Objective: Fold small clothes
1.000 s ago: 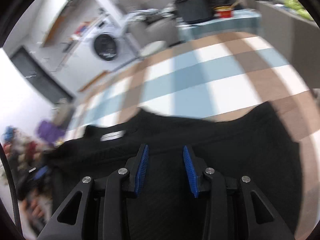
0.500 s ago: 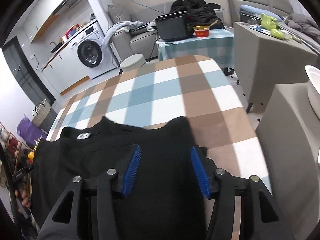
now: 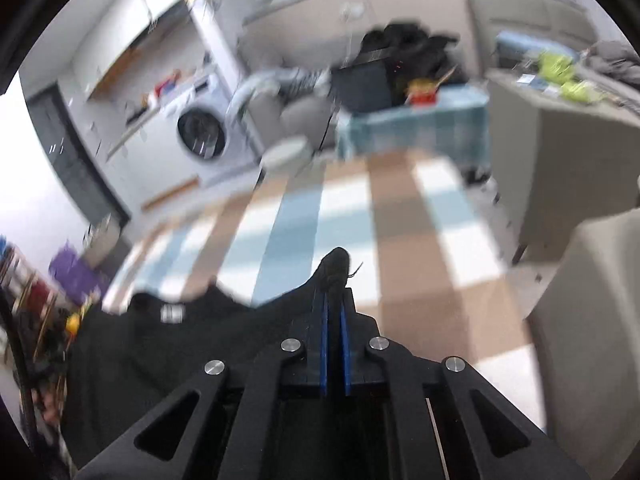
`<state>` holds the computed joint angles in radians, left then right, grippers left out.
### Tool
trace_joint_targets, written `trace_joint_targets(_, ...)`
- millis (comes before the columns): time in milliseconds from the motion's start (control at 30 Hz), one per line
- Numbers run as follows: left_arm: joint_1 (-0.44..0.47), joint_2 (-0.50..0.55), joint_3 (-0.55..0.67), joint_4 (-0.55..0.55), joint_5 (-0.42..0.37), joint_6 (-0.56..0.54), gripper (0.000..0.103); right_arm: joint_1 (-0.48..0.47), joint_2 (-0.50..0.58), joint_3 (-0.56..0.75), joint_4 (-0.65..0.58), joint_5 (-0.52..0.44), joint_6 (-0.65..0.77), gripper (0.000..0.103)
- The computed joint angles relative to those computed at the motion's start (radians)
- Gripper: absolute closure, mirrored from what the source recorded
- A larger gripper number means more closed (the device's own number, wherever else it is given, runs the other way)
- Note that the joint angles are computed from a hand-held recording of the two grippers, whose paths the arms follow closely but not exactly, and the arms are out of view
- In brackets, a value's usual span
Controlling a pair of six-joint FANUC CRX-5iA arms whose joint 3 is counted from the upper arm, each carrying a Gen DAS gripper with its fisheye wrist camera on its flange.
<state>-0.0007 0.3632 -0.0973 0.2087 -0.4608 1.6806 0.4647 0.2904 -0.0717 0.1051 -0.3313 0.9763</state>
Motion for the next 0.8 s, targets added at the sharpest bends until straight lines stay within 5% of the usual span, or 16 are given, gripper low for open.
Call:
trace_joint_targets(100,0.005,-0.009,-0.014,0.003,0.001,0.003,0.036,-0.010,0.000,-0.046,0.183,0.050,-0.223,0.098)
trace_joint_targets(133,0.006,-0.011,-0.015,-0.001,0.000,0.010,0.036,-0.011,0.014,-0.026,0.167,0.028,-0.208,0.098)
trace_joint_targets(267,0.007,-0.036,-0.054,0.019,0.011,-0.005,0.036,-0.024,0.070,0.119,-0.070,-0.165,-0.024,0.071)
trace_joint_targets(800,-0.053,-0.202,-0.227,-0.060,0.024,0.038,0.036,0.020,-0.221,-0.144,-0.311,-0.201,0.209,0.027)
